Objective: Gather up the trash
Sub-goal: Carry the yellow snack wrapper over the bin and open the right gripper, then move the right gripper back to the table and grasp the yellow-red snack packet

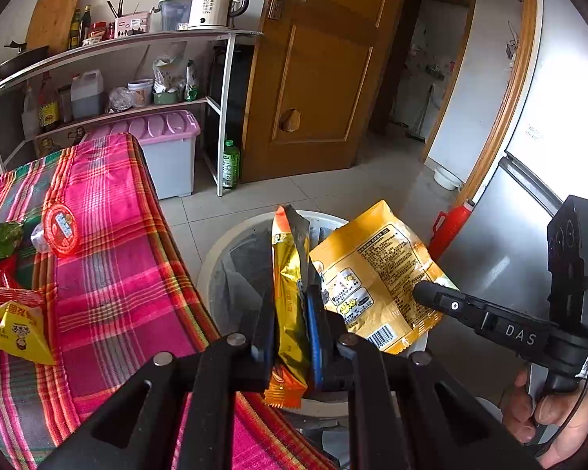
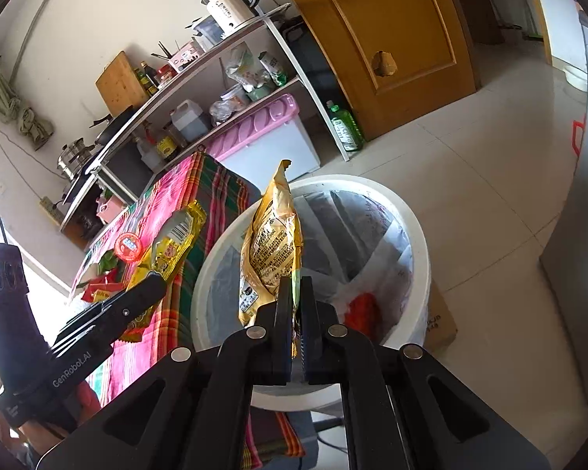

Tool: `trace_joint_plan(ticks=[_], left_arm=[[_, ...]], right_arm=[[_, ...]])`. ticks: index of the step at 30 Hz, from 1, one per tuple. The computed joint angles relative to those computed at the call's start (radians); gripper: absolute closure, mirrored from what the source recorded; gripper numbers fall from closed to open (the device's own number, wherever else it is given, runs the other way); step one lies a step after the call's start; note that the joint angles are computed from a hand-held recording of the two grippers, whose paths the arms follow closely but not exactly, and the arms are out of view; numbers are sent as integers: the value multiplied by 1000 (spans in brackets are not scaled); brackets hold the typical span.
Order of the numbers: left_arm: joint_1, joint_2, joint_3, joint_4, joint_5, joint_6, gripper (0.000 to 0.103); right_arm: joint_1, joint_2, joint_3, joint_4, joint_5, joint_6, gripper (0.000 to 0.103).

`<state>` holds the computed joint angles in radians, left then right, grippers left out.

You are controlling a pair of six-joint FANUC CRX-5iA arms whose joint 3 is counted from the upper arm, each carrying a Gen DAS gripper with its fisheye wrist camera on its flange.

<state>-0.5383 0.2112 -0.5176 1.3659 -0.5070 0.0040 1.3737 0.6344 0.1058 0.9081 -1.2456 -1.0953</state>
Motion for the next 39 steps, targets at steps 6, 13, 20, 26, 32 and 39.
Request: trace_joint_plan(ticks=[6,13,20,26,32,39], left_arm=[[-4,31,34,-68,-24,77,85],[6,49,54,-133,-44,143,76],[14,27,28,-82,-45,103,75],[27,-8,-10,-14,-45,43,75],[45,-59,-62,65,-31,-34,75],[81,-114,-117,138,-14,-97,75]], right_arm=[[-1,-16,-35,-22,29,-42,99],[1,-14,-28,-48,17,-37,70],[8,-6,-9,-35,-8,-27,70],[11,23,53,-11,-45,38,70],[11,60,130,13,-78,128,70],[2,112,225,55,-72,234,70]])
